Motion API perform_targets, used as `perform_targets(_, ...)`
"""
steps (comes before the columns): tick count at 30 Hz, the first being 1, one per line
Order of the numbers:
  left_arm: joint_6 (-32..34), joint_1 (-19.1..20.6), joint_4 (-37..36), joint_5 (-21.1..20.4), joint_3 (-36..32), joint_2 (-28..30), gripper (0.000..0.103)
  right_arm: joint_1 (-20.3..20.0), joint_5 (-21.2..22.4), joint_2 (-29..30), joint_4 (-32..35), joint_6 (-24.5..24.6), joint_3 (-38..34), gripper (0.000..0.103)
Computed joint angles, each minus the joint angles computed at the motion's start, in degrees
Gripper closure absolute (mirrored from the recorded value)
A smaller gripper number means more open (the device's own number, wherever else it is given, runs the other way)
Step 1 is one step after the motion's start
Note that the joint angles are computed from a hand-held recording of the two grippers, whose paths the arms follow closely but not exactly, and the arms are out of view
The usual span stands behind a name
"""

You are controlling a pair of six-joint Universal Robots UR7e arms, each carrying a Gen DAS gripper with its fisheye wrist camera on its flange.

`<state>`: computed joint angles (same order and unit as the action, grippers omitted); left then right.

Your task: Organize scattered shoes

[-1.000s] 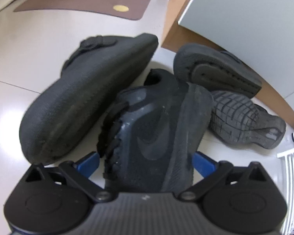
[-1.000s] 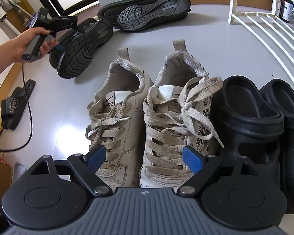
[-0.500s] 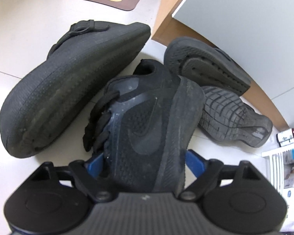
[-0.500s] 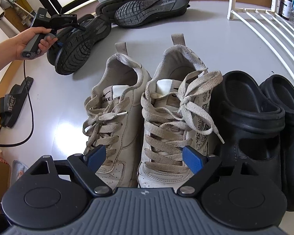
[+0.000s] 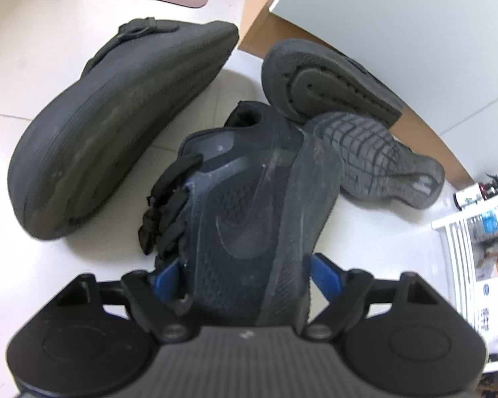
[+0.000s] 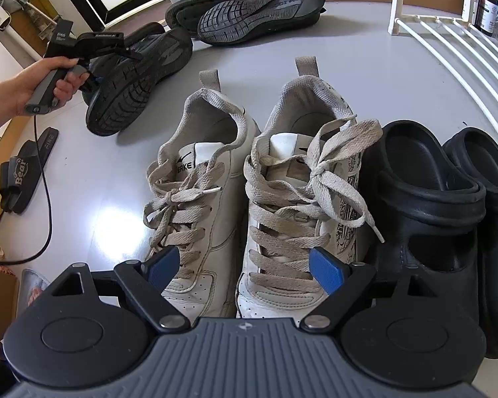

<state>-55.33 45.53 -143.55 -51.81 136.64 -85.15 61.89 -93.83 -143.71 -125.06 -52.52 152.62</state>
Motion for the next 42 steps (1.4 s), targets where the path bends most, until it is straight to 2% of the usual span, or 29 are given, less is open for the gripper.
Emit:
perform_targets(9, -3.1, -3.6, 5.6, -2.3, 4.4, -6.7, 0.020, 1.1, 0.0, 0.3, -0.2, 0.4, 0.2, 0.014)
perform_targets(22, -14.8, -13.6, 21.2, -6.7, 10.9, -21.3, 0.021, 4.5, -1.0, 1.5, -1.1, 1.5, 0.5, 0.014)
perform_targets(28, -18.2, -17.4, 28.3, -8.4, 10.8, -23.9, 0.023, 5.4, -1.1, 1.1, -0.5, 1.3, 0.5, 0.014)
perform_targets(39, -22.9, -25.1, 34.7, -11.1, 12.4, -26.5, 0.023, 6.4, -1.2, 1.5, -0.3, 1.6, 0.5, 0.014)
perform_targets(42, -25.1, -26.1, 37.1, -11.0, 11.5, -25.3, 0.018, 7.1, -0.8, 1.6, -0.4, 2.0, 0.4, 0.014)
